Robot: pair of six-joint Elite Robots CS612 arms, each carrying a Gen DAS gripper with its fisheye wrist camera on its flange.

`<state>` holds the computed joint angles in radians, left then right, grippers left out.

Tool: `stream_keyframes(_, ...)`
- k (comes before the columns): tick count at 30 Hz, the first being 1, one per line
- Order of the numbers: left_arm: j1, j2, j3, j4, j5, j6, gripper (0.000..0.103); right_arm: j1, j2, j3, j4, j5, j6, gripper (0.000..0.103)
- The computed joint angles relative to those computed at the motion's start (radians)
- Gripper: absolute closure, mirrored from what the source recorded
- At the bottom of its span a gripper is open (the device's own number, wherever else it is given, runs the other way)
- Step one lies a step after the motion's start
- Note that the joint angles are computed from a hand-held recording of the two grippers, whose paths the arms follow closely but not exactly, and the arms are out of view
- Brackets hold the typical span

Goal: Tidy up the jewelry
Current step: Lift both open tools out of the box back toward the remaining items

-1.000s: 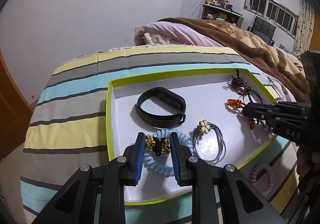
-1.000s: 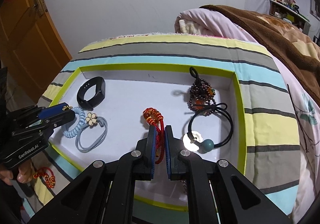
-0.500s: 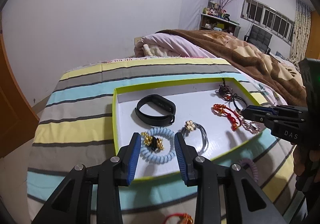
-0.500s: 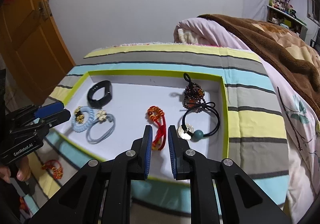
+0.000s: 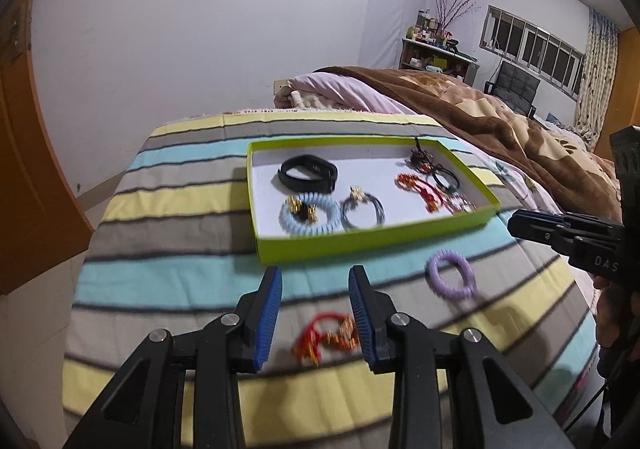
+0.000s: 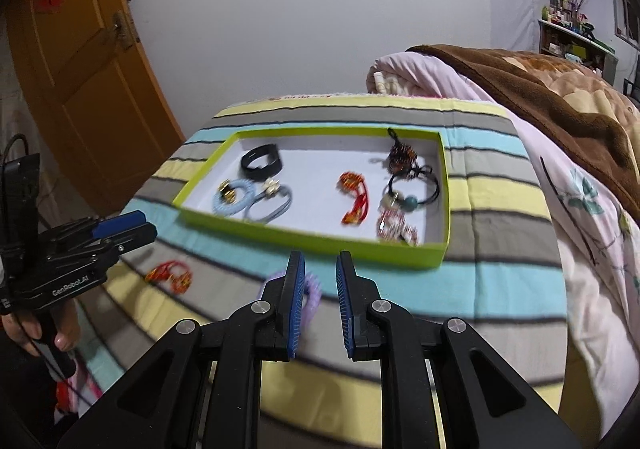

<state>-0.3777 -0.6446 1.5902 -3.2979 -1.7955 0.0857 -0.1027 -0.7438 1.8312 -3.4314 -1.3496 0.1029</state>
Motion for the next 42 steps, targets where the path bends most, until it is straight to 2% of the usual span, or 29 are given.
stream_keyframes(5, 0.007, -0.023, 0.065, -0.044, -0.035, -0.03, 0.069, 0.005, -0.017, 0.057, -0.044, 0.016, 0.014, 0.086)
stream_keyframes(14, 0.0, -0.053, 0.164, -0.132, -0.002, -0.052, 0.069, 0.014, -0.037, 0.127, -0.097, 0.021, 0.034, 0.086)
stream_keyframes(23, -0.003, -0.068, 0.205, -0.169, 0.008, -0.058, 0.069, 0.017, -0.046, 0.154, -0.112, 0.018, 0.047, 0.086)
stream_keyframes(32, -0.001, -0.061, 0.188, -0.151, 0.013, -0.057, 0.069, 0.022, -0.043, 0.142, -0.093, 0.017, 0.04, 0.086)
stream_keyframes(42, 0.007, -0.029, 0.124, -0.075, 0.005, -0.061, 0.069, 0.024, -0.022, 0.1, -0.038, 0.013, 0.03, 0.086)
